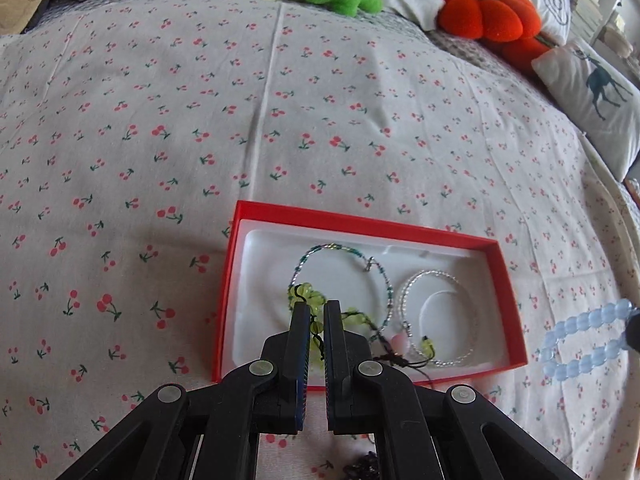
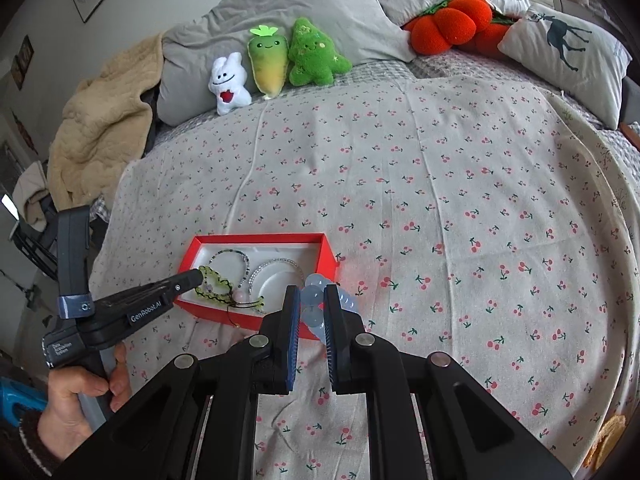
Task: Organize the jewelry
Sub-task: 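Lower both bracelets into the red box and open both tools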
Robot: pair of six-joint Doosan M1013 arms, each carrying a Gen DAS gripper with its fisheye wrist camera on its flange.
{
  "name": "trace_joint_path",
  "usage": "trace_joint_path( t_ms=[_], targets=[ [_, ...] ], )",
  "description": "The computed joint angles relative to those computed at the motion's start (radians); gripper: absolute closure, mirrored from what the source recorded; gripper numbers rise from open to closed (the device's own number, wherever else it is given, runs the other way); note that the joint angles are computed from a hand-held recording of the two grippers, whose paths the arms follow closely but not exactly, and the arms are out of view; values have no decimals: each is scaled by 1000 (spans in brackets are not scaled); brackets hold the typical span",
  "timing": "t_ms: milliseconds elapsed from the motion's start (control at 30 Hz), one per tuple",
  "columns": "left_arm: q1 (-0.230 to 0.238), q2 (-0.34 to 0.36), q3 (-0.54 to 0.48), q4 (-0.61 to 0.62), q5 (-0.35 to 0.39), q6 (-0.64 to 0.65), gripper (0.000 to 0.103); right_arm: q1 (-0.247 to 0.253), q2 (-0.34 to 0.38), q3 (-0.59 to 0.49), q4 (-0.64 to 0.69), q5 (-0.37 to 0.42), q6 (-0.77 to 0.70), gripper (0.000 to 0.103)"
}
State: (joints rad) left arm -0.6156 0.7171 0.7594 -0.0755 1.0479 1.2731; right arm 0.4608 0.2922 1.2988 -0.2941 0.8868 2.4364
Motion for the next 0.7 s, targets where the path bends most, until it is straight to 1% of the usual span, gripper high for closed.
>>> trace_joint_path(
  t_ms=[133,333,467,567,700],
  targets=[
    [8,-4,19,-8,-7,11,102,3,48,-82,40,12,-64,91],
    [16,-20,48,-17,-38,14,101,2,131,-198,159,15,-176,91],
    [20,-33,67,-33,-46,38,101,-6,178,-247,252,10,-233,91],
    [26,-45,84,-51,-56,52,99,-2,207,-277,218,60,-212,91],
    [32,-56,98,-63,-64,72,97,-4,206,-261,136,109,-156,91]
  ],
)
